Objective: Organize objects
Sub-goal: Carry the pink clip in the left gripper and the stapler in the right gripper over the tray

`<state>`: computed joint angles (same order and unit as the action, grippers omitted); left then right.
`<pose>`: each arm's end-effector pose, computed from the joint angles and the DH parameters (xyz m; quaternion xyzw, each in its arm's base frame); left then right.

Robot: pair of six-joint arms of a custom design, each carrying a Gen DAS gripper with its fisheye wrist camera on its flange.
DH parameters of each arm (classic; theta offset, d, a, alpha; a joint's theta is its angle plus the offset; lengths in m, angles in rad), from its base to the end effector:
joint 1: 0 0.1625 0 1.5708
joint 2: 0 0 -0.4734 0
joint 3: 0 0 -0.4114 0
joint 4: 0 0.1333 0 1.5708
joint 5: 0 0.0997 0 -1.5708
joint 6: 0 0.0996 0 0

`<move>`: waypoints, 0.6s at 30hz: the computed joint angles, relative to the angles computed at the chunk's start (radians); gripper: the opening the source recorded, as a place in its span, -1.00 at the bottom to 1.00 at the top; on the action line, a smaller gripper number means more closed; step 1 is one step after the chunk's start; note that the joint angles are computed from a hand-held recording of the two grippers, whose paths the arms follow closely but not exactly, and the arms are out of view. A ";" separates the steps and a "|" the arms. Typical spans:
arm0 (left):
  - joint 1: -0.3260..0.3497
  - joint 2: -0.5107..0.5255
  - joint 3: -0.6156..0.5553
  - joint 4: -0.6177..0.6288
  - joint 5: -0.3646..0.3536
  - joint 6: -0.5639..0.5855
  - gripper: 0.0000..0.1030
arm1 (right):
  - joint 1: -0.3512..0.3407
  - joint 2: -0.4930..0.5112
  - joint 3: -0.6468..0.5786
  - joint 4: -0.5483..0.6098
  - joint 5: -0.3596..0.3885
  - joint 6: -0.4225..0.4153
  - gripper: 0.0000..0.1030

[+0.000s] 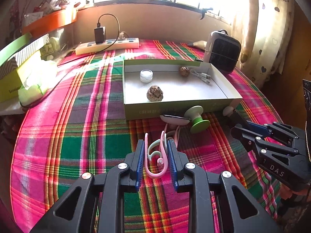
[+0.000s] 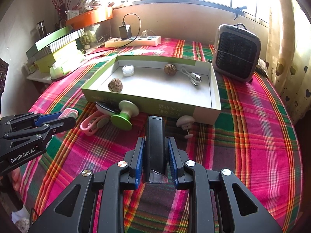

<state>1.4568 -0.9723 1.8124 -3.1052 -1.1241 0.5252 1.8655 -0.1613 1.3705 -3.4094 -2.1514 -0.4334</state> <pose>0.0984 -0.6910 0.2420 0.2166 0.8942 -0.2823 0.2716 0.2909 -0.6876 -0.1549 0.2416 -0.8829 0.2770 0.2921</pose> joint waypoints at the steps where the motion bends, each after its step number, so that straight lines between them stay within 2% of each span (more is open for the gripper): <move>1: -0.001 0.000 -0.005 0.004 -0.002 -0.001 -0.58 | 0.000 -0.001 -0.003 0.001 0.001 0.001 -0.52; 18: -0.013 0.047 -0.158 0.130 -0.045 -0.013 -0.58 | 0.000 0.007 -0.112 0.066 -0.004 -0.018 -0.52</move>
